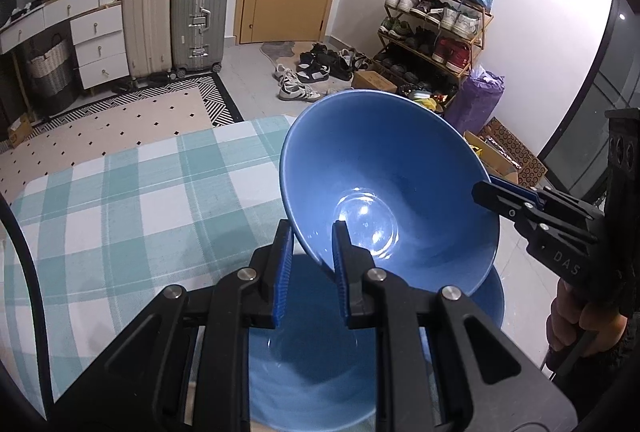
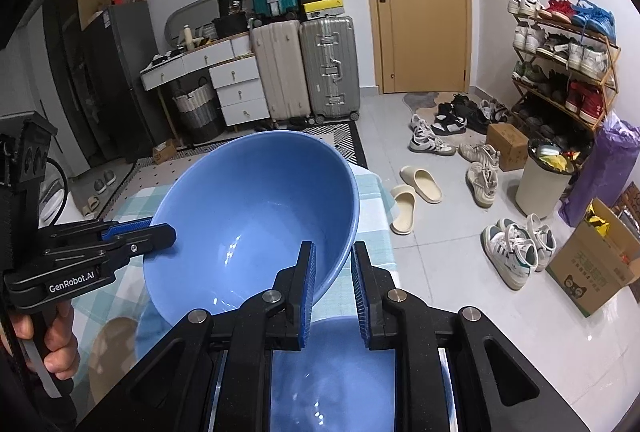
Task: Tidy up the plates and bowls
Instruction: 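Lift both held blue bowls and carry them toward the beige plates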
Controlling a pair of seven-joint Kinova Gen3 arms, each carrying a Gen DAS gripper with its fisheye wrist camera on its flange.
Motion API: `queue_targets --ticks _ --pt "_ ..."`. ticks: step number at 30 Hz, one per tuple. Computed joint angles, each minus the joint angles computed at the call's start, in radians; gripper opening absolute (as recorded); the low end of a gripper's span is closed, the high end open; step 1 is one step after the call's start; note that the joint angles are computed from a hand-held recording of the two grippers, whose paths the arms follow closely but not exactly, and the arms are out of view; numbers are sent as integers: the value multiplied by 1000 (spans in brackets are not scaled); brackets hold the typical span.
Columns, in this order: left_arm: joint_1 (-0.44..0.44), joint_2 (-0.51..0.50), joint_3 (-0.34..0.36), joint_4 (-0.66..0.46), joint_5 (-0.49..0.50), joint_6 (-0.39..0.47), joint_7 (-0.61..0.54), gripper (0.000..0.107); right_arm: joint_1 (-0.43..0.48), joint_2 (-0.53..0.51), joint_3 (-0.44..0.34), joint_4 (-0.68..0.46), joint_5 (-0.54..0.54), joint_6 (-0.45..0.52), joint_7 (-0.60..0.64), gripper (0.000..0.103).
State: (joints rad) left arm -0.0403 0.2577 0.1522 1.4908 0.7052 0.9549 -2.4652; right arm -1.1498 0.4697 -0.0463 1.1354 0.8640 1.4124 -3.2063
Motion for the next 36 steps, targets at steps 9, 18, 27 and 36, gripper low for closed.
queue_targets --ticks 9,18,27,36 --pt "-68 -112 -58 102 79 63 -105 15 -65 46 12 -81 10 33 14 19" --pt "-106 -188 -137 185 123 117 -175 16 -103 67 25 -102 11 9 15 19" --pt "-124 -209 -179 260 110 106 -212 16 -122 101 31 -98 0 -48 -8 19" --pt "-117 -179 -161 305 100 38 -233 16 -123 120 45 -94 -21 -71 -4 19"
